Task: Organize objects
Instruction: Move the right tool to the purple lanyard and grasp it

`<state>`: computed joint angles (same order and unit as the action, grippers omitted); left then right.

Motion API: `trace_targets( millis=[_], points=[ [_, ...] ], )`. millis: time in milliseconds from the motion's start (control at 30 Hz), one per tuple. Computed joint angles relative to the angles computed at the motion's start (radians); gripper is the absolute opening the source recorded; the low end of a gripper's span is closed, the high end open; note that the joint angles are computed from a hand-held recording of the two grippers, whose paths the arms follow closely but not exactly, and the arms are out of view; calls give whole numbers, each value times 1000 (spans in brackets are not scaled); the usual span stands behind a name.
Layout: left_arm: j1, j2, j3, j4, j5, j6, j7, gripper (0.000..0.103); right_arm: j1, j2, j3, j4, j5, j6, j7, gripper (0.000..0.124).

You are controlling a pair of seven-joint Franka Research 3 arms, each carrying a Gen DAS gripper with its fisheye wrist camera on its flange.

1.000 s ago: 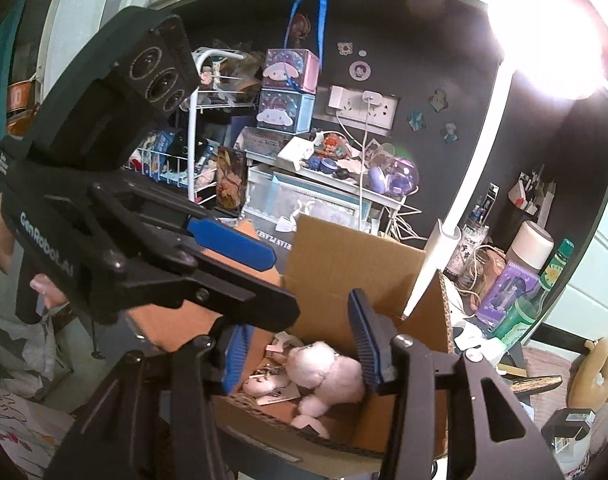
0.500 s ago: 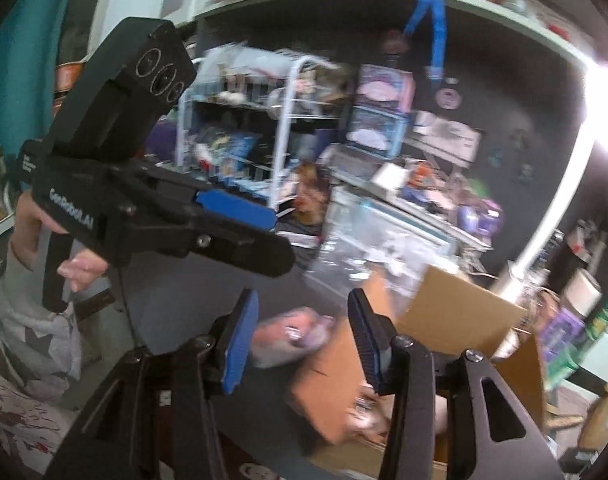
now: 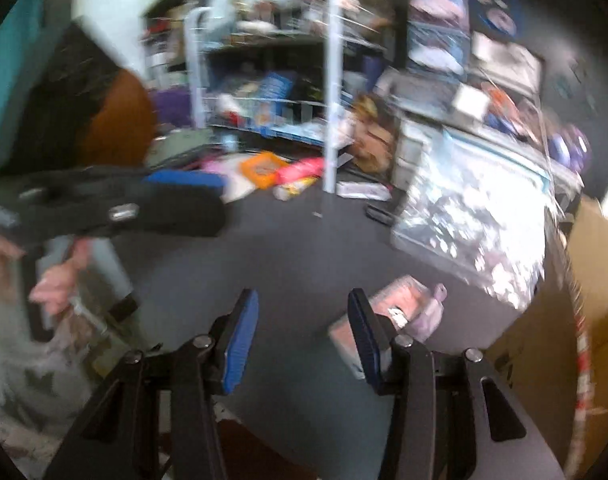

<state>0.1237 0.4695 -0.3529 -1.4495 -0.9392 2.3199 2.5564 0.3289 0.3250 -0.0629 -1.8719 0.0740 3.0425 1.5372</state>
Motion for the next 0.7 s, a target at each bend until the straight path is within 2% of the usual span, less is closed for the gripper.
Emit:
trace_targets(
  millis=[133, 200, 300, 333, 433, 700],
  points=[
    [0, 38, 1, 25, 20, -23, -17, 77, 180, 67, -247, 35, -132, 0, 270, 43],
    [1, 55, -2, 39, 30, -33, -27, 77, 254, 107, -356, 62, -207, -24, 388, 37],
    [0, 85, -6, 72, 53, -44, -50, 77, 302, 159, -437, 114, -289, -79, 493, 32],
    [-1, 96, -8, 84, 60, -48, -59, 77, 298, 174, -441, 134, -303, -100, 511, 31],
    [0, 124, -15, 115, 84, -59, -81, 77, 223, 189, -369, 166, -293, -129, 508, 28],
    [7, 167, -34, 161, 128, -66, -120, 77, 114, 223, -260, 230, -338, -190, 534, 23]
  ],
)
